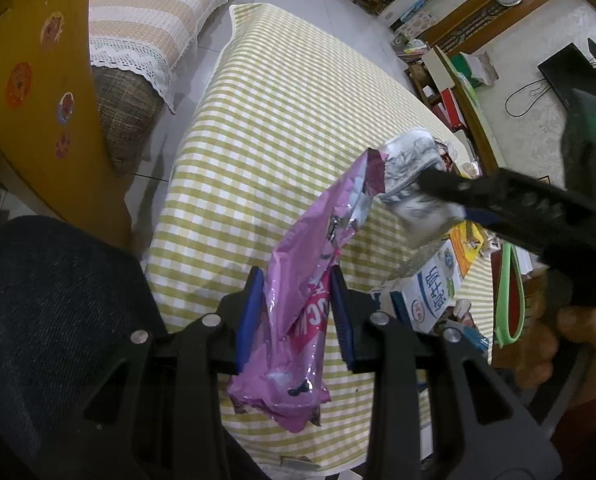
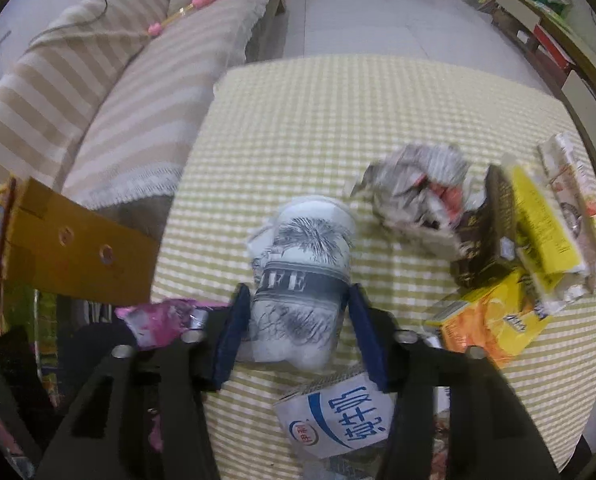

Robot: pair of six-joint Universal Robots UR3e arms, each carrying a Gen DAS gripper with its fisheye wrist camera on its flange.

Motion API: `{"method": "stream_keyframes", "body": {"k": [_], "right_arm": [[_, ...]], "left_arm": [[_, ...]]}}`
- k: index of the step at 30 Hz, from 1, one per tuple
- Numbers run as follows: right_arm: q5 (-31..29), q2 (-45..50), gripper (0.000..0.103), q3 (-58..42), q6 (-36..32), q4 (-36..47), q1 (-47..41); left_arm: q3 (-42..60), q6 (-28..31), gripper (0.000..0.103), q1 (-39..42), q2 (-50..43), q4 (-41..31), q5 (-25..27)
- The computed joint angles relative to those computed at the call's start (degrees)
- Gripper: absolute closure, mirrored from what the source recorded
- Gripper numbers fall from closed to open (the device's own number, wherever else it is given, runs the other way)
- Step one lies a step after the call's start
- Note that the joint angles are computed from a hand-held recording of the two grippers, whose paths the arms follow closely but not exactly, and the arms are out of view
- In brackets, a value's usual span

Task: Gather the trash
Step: 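Lift the paper cup and carry both items toward the green bucket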

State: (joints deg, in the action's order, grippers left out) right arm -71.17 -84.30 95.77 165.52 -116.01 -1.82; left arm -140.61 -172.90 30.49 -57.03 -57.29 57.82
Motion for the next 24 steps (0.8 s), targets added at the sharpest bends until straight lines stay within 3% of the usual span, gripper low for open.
{"method": "stream_keyframes", "body": {"k": [11,24], "right_arm": [[3.0,-9.5,0.061,4.2,-3.5,5.7,-7.2],[10.8,-18.9,0.061,8.6,-9.4,14.4,-19.3]], "left_arm": [[0.2,-1.2,0.070,-1.6,-2.3,2.7,1.5],[1.9,-6.0,0.071,-8.6,-6.2,8.2,8.3]]}}
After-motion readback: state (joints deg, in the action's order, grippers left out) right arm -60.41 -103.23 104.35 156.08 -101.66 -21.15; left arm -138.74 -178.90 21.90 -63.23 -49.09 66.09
